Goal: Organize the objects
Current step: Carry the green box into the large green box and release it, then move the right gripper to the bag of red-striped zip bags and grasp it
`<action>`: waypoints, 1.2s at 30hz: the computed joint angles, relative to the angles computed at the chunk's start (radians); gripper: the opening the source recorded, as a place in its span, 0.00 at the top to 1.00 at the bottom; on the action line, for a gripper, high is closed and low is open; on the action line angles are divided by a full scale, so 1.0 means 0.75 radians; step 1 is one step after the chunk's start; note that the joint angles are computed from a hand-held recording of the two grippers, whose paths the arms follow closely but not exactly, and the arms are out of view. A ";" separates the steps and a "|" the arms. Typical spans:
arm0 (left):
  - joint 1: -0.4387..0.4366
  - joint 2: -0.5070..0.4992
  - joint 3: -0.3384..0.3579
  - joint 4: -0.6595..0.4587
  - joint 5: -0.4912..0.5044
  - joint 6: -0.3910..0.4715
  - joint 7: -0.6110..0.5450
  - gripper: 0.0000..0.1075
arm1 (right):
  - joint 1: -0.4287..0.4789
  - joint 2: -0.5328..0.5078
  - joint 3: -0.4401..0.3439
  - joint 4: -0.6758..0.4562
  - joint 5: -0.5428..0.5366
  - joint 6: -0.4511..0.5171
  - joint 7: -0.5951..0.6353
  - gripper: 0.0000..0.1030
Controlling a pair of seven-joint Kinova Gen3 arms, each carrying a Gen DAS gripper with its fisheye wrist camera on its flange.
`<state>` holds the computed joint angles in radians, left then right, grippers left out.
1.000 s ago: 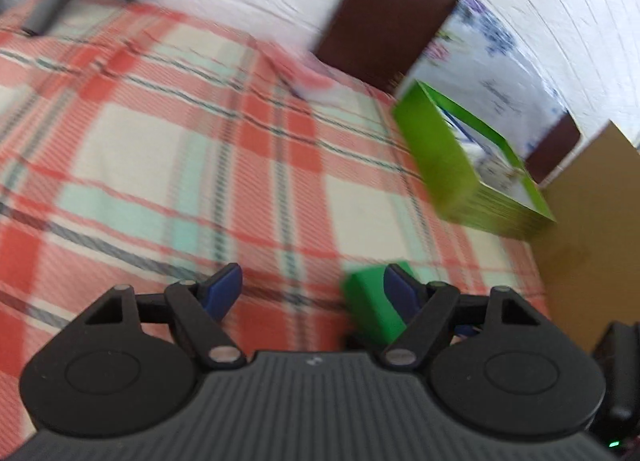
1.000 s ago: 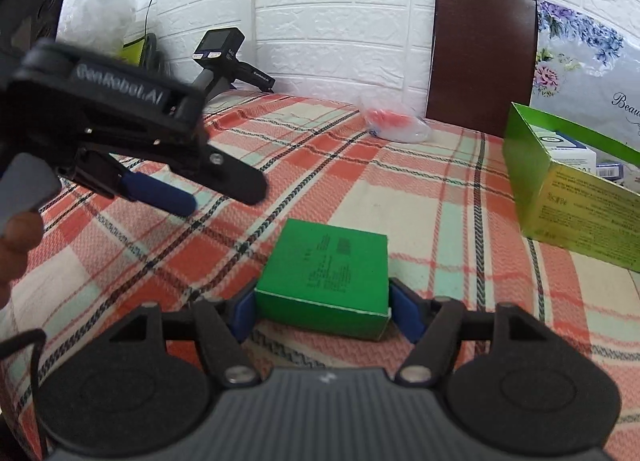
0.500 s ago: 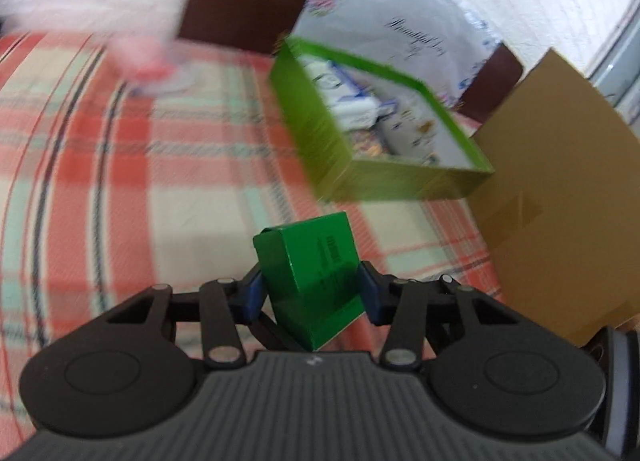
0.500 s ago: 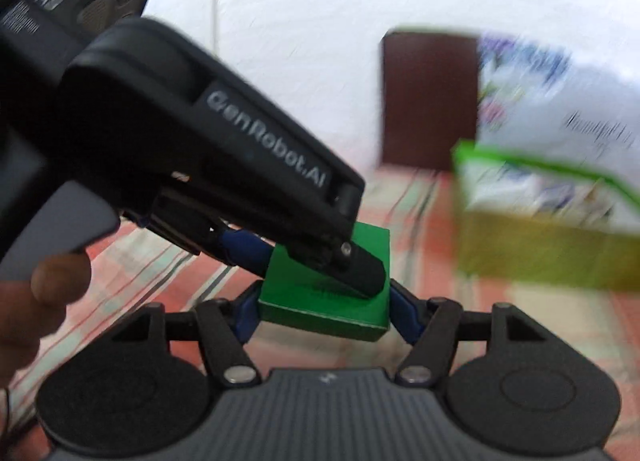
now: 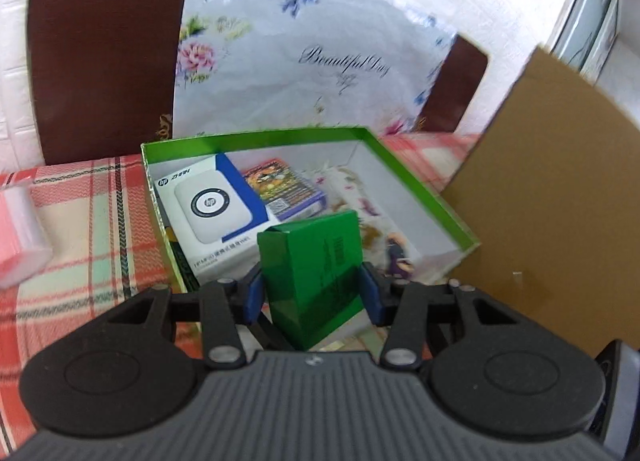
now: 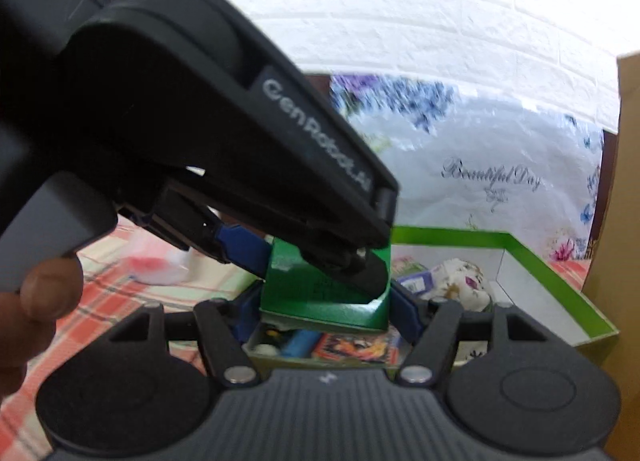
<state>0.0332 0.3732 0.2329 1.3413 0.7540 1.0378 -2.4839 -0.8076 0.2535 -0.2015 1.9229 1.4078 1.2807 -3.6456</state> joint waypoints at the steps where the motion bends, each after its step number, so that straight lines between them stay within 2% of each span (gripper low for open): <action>1: 0.033 0.006 -0.014 -0.003 -0.041 -0.030 0.036 0.53 | 0.022 0.005 -0.001 -0.003 -0.009 -0.022 0.010 0.27; 2: 0.053 0.012 -0.024 -0.002 -0.072 -0.053 0.067 0.53 | 0.018 0.015 0.009 -0.003 -0.015 -0.022 -0.002 0.22; 4: 0.041 0.028 -0.019 0.005 -0.080 -0.050 0.084 0.53 | 0.001 0.028 0.009 0.023 0.009 -0.001 -0.064 0.22; 11: -0.026 -0.065 -0.005 0.149 0.002 -0.132 -0.052 0.53 | -0.071 0.049 -0.011 0.060 0.026 0.119 -0.186 0.22; 16: -0.102 -0.158 -0.022 0.283 0.152 -0.143 -0.242 0.53 | -0.136 0.041 -0.046 0.068 -0.012 0.196 -0.227 0.22; 19: -0.105 -0.236 -0.065 0.379 0.205 -0.198 -0.343 0.52 | -0.186 0.051 -0.068 0.016 -0.045 0.238 -0.197 0.22; 21: -0.117 -0.256 -0.099 0.408 0.230 -0.182 -0.373 0.52 | -0.212 0.055 -0.073 -0.004 -0.061 0.248 -0.186 0.22; 27: -0.117 -0.299 -0.173 0.478 0.181 -0.257 -0.358 0.52 | -0.227 0.049 -0.077 -0.053 -0.104 0.143 -0.130 0.22; 36: -0.163 -0.301 -0.220 0.529 0.073 -0.394 -0.315 0.51 | -0.228 0.083 -0.047 -0.147 -0.160 -0.056 -0.003 0.22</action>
<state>-0.0889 0.1477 0.0679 1.7383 0.8084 0.7427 -2.7203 -0.9789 0.3157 -0.2366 1.8125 1.2881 1.2388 -3.6481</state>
